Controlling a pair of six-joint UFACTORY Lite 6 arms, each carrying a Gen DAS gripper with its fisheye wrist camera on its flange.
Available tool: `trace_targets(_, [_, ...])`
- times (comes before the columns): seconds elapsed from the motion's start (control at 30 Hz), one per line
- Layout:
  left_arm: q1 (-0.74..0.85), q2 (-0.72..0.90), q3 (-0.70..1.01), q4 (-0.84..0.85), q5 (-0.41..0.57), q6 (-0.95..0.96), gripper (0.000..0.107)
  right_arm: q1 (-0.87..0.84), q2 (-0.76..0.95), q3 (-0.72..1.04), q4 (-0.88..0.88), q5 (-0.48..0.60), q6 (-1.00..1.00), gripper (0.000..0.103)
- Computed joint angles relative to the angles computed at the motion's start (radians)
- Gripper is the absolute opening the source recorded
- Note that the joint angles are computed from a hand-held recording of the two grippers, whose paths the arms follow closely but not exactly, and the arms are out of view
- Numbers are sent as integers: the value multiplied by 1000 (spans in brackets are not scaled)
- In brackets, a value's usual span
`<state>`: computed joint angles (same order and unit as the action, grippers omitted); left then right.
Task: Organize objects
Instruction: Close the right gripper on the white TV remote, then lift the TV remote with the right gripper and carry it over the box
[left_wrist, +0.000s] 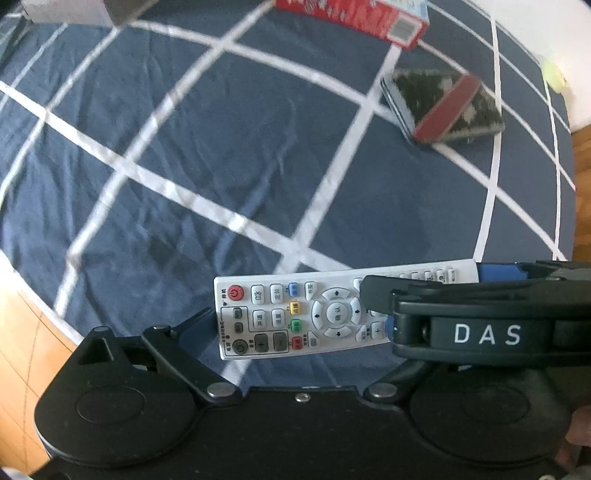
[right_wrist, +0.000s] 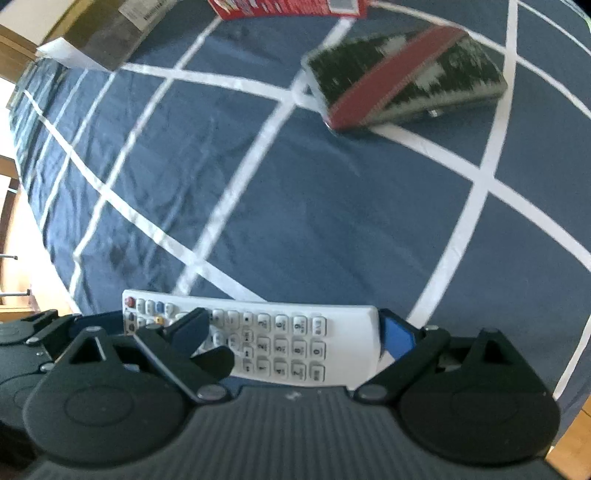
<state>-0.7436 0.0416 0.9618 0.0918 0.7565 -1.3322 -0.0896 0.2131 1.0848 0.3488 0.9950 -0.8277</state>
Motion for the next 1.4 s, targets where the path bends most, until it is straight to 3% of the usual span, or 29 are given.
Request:
trace_targets(0.23, [80, -157, -1, 80, 151, 44, 97, 95, -67, 71, 67, 62, 75, 96])
trace_targets(0.43, [220, -337, -41, 108, 241, 195, 97, 269, -117, 133, 93, 46, 245, 96])
trace_targets(0.57, [397, -475, -65, 83, 292, 422, 97, 422, -132, 195, 78, 5, 424, 96])
trace_targets(0.77, [829, -608, -50, -54, 348, 952, 97, 673, -83, 350, -17, -54, 755, 96])
trace_targets(0.9, [1154, -611, -18, -181, 372, 1331, 97, 822, -17, 457, -95, -89, 960, 96])
trace_targets(1.07, [1427, -565, 30, -292, 394, 1635, 97, 953, 88, 611, -180, -92, 1135, 96])
trace_targets(1.2, [1526, -497, 80, -333, 389, 1750, 97, 1001, 182, 745, -216, -70, 1202, 96])
trace_targets(1.4, [1536, -375, 173, -337, 354, 1763, 97, 1005, 341, 978, -223, -8, 1217, 96])
